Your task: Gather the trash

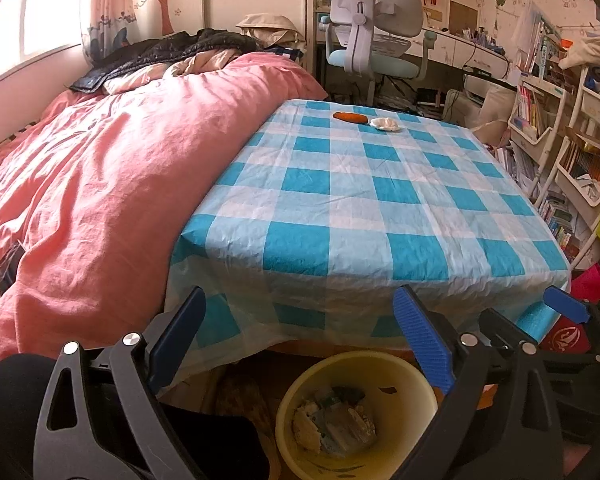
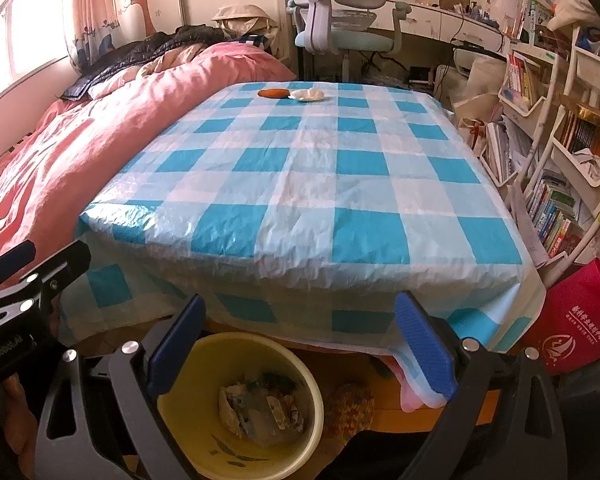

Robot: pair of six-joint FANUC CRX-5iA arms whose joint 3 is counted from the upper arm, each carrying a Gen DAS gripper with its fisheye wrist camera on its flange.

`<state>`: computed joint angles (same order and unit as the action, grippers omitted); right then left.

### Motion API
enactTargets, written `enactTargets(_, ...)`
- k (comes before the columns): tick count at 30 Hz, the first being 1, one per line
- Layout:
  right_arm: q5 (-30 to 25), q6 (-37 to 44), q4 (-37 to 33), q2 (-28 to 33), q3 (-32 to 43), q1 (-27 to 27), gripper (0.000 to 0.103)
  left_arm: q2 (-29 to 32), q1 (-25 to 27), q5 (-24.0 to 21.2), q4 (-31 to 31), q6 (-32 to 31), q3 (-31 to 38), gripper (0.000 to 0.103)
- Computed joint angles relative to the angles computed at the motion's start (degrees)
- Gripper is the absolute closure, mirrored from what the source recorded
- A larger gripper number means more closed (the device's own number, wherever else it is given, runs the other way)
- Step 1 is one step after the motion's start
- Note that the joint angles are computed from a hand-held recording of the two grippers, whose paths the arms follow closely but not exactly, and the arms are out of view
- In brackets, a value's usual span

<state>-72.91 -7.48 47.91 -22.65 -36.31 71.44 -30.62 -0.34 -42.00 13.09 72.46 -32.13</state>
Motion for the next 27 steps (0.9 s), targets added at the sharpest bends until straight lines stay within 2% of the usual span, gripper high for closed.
enactTargets(27,-0.91,-1.89,2.17,-0.08,-0.35,0.45,0.011,-0.66,-0.48,2.14,0.05,0.67,-0.17,0.009)
